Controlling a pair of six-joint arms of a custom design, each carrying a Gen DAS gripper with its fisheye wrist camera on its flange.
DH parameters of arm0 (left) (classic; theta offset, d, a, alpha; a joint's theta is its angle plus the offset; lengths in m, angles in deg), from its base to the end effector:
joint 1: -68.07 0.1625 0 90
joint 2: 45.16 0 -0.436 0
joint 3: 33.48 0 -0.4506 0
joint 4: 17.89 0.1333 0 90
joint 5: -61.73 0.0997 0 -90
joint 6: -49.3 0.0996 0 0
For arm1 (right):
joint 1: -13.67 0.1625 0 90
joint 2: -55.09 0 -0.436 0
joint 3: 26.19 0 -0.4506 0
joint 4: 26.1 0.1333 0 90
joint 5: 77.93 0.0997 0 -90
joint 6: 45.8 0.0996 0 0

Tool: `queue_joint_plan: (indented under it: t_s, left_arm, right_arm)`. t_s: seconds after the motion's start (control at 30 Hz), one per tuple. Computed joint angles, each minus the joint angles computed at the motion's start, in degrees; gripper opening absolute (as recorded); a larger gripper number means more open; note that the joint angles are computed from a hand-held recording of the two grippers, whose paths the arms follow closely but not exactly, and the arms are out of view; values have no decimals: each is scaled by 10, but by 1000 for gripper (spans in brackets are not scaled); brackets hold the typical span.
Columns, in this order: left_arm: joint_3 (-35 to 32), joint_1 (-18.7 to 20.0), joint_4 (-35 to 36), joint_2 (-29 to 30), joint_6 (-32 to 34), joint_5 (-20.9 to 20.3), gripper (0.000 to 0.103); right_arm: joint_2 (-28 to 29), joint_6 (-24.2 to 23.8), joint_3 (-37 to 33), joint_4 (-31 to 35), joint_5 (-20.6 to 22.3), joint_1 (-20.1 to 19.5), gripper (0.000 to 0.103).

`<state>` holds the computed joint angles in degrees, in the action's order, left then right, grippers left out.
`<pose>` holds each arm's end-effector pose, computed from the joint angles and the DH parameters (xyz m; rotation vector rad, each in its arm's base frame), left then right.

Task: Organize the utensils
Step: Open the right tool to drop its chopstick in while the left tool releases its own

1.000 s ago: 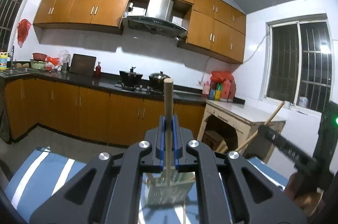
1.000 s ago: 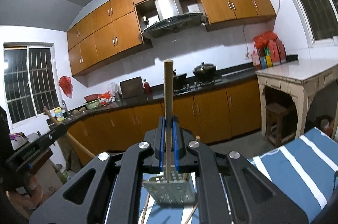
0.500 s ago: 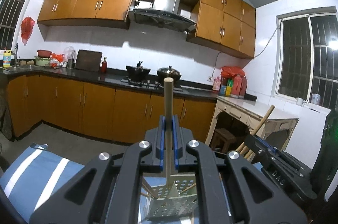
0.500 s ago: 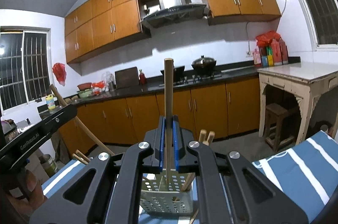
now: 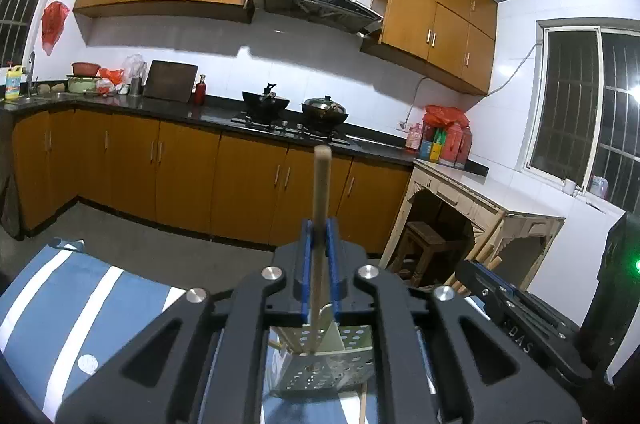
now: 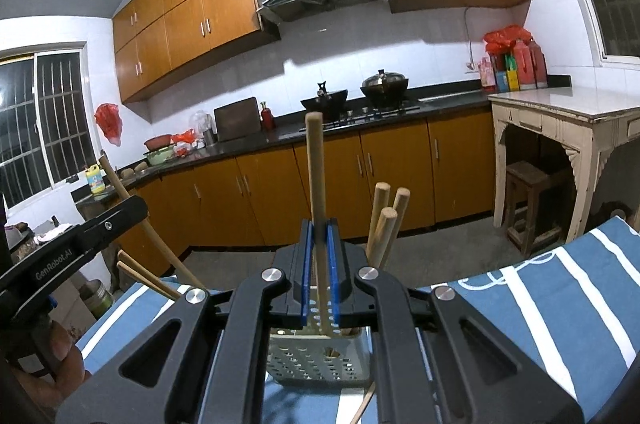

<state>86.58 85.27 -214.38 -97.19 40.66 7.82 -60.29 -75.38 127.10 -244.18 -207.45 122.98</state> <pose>-0.4829 -0.3504 0.0873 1.2130 2.5320 -1.3304 0.1471 -0.2083 0.3795 0.1516 -1.8712 1.7075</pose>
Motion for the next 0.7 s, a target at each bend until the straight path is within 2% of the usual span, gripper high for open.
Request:
queue_joint_plan:
  t_s: [0.07,0.13,0.2,0.23,0.33,0.43,0.53,0.63,0.7]
  left_arm:
    - [6,-1,1,-7,-3,4,18]
    - [12,-4,1,-15,-7,7,23]
    - [19,-7,0,-24,-12,12,28]
    - [23,-9,-3,-27,-13,13,29]
    - [37,-18,-8,-45,-17,21,33]
    - [51,-27,-9,-63,-23,29,37]
    - [76,-40,-2,-89,-35,46,40]
    - [110,-53,23,-116,-60,66,42]
    - [130,-58,44,-131,-82,75,43]
  right_arm:
    - [2,-2,-1,-2,-14,13,10]
    - [5,-7,-3,-10,-29,26,15]
    - [7,-15,-3,-27,-44,43,33]
    - [7,-19,-3,-33,-46,46,34]
    - [13,-37,-5,-57,-82,87,34]
    - [24,-54,-3,-86,-129,132,35]
    - [23,-54,12,-103,-164,158,39]
    - [12,-29,35,-87,-193,158,39]
    - [-15,11,59,-43,-192,133,39]
